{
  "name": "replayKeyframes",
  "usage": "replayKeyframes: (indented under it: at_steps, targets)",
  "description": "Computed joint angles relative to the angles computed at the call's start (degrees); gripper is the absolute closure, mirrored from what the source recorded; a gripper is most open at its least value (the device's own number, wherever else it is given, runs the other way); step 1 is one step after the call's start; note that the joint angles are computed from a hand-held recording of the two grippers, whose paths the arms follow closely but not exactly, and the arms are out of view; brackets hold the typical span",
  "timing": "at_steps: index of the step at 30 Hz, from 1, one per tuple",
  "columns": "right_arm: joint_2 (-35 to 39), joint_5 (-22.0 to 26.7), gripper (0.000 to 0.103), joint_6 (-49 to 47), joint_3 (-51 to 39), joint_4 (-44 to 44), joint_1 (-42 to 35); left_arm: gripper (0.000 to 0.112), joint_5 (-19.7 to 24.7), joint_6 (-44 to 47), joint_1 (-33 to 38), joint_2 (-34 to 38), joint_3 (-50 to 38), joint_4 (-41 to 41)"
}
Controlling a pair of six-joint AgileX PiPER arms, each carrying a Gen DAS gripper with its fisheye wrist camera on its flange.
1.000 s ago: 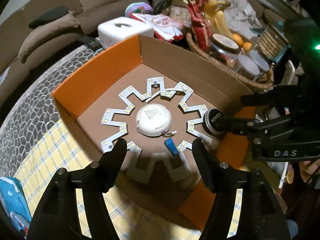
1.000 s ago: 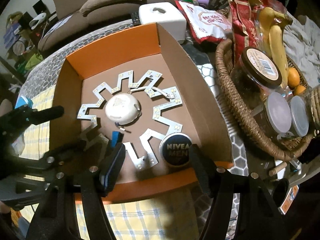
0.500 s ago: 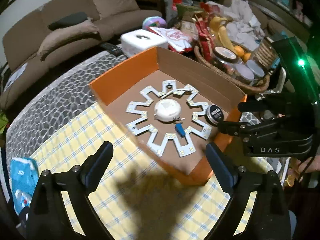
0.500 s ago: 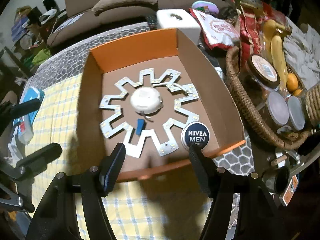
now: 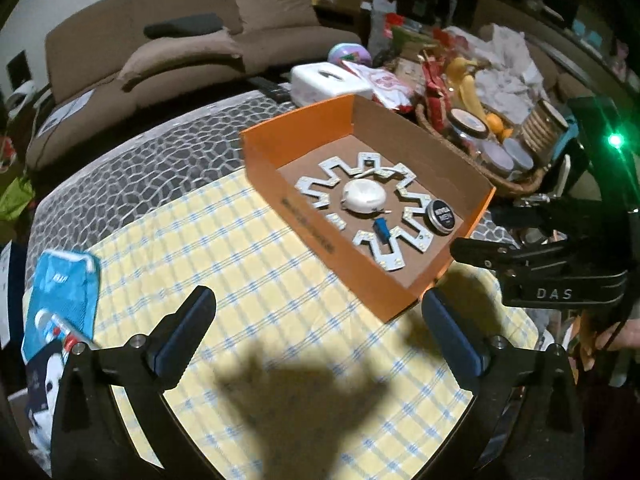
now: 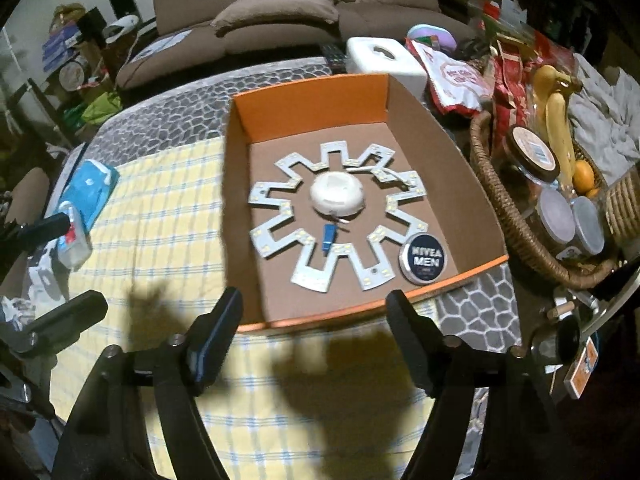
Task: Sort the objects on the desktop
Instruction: 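Release the tin and clip in the box and withdraw both grippers, then move both grippers over to the black-and-white SKIN face mask package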
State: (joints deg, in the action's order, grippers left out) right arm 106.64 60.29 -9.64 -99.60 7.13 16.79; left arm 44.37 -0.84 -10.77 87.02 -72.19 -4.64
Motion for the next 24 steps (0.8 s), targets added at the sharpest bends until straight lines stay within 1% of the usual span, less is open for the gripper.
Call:
replayKeyframes:
  at_steps: [7, 13, 17, 22, 24]
  targets:
    - [-2.96, -1.53, 0.017, 1.76, 3.98, -0.04, 3.14, 0.009, 0.15, -0.51, 4.24, -7.04, 6.51, 0.56]
    - [-4.62, -2.46, 0.016, 3.88, 6.17, -1.9, 6.7, 0.009, 0.79, 3.31, 11.13, -12.68, 11.32, -2.51]
    - [-5.21, -3.05, 0.015, 5.17, 7.13, -2.42, 9.09, 0.009, 3.19, 12.32, 19.25, -15.6, 14.43, -9.42]
    - [-4.57, -3.85, 0.015, 7.99, 7.08, -3.78, 14.25, 0.009, 4.83, 21.76, 30.06, -19.31, 18.93, -13.72]
    - [-3.9, -4.0, 0.015, 9.03, 6.59, -4.02, 16.17, 0.009, 5.87, 26.5, 35.53, -20.05, 20.17, -15.75]
